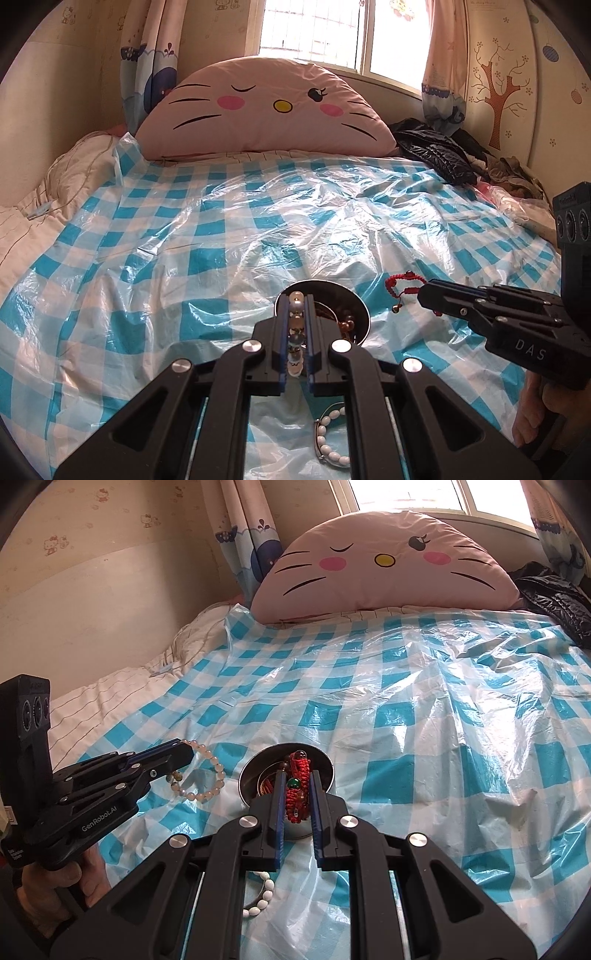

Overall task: Organize jewelry
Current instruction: 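Carry both held bracelets over the silver tin with both grippers, then open both grippers to drop the bracelets into the tin, then grasp the white bead bracelet with the right gripper while the left grasps the silver wire bangle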

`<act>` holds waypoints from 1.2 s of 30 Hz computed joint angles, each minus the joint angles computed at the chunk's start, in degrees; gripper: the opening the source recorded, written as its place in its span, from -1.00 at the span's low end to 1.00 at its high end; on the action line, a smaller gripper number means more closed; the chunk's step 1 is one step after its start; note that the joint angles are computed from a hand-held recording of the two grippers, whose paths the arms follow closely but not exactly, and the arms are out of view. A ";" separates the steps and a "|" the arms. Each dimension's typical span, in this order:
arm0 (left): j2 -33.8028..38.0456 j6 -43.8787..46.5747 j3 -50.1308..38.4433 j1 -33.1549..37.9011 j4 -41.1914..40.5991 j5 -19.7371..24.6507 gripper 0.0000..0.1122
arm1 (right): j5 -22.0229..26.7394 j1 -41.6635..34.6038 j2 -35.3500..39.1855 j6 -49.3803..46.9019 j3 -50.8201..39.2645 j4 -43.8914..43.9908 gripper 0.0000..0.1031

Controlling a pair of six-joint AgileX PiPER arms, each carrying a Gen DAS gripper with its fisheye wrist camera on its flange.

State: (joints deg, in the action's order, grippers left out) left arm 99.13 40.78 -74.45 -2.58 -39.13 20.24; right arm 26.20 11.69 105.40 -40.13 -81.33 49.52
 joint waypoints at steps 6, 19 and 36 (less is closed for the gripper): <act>2.58 2.31 -3.36 -0.07 -4.24 1.66 -0.85 | 2.84 -0.87 2.51 0.38 -3.37 1.74 -0.77; 13.57 -9.73 -17.29 0.48 1.32 11.91 -0.84 | 12.99 0.26 16.14 14.80 -22.74 -8.80 -0.49; 11.74 -27.71 -15.67 1.25 20.20 11.62 0.20 | 21.19 -0.59 11.73 16.72 -12.31 -13.20 0.01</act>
State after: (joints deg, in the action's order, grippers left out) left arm 110.87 13.07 -90.12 -1.33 -18.93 31.86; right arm 47.39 11.10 117.13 -23.41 -93.63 36.32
